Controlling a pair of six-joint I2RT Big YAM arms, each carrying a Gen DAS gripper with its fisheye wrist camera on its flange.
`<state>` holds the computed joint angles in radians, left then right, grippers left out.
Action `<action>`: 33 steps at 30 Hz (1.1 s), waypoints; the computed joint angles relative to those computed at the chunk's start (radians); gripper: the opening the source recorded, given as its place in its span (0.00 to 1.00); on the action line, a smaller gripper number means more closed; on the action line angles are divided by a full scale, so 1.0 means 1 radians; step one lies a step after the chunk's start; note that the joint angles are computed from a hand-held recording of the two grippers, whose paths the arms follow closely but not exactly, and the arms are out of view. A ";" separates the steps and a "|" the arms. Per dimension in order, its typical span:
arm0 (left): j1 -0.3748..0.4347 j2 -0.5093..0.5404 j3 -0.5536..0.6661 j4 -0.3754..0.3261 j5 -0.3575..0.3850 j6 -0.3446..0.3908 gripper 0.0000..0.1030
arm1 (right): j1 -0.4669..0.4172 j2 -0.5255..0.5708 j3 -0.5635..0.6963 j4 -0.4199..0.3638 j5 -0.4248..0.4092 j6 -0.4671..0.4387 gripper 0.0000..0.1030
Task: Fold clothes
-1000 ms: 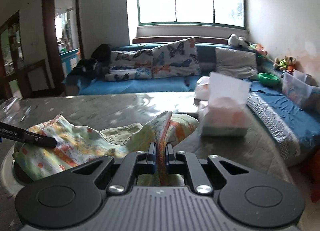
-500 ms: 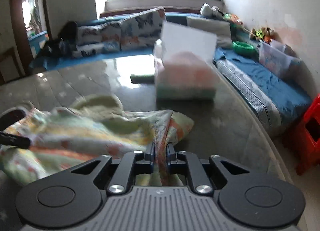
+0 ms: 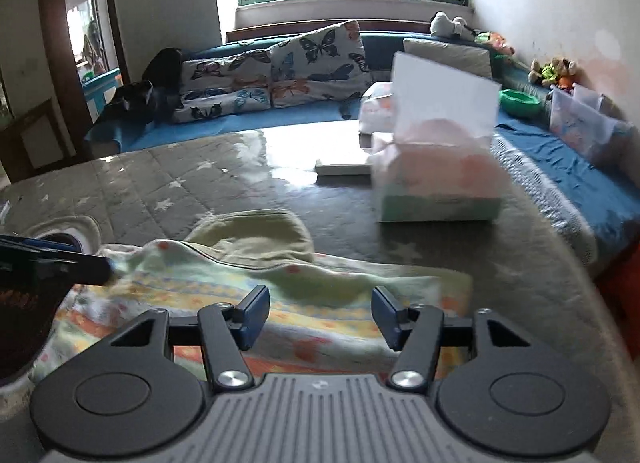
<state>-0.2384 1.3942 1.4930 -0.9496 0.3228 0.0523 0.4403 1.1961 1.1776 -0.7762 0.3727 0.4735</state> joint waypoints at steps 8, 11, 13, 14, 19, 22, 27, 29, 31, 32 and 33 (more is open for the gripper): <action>-0.035 0.066 0.022 0.038 -0.030 0.000 0.56 | -0.010 0.045 0.005 0.026 -0.009 0.040 0.60; -0.038 0.084 0.024 0.047 -0.028 0.002 0.56 | -0.010 0.050 0.003 0.032 -0.002 0.037 0.63; -0.042 0.090 0.021 0.056 -0.039 0.006 0.56 | -0.008 0.053 0.001 0.035 0.007 0.033 0.66; -0.043 0.089 0.019 0.061 -0.041 0.007 0.57 | -0.007 0.055 0.000 0.038 0.012 0.029 0.67; -0.041 0.065 0.004 0.062 -0.047 0.022 0.57 | 0.004 0.051 0.001 0.034 0.037 0.011 0.74; -0.035 0.036 -0.013 0.060 -0.046 0.037 0.63 | 0.015 0.027 -0.009 0.030 0.039 0.014 0.83; -0.029 -0.035 -0.067 0.080 -0.041 0.060 0.80 | 0.046 -0.021 -0.035 0.012 0.049 0.036 0.96; -0.025 -0.064 -0.090 0.087 -0.032 0.065 0.86 | 0.065 -0.039 -0.045 0.005 0.068 0.053 0.99; -0.019 -0.096 -0.117 0.095 -0.021 0.070 0.89 | 0.085 -0.054 -0.053 -0.005 0.090 0.073 1.00; -0.017 -0.114 -0.134 0.102 -0.017 0.078 0.91 | 0.093 -0.059 -0.055 -0.014 0.099 0.083 1.00; -0.015 -0.131 -0.150 0.109 -0.013 0.085 0.95 | 0.100 -0.064 -0.056 -0.023 0.107 0.097 1.00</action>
<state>-0.2530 1.2631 1.3434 -0.8408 0.3097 0.1371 0.5401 1.1321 1.1212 -0.7988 0.4800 0.5705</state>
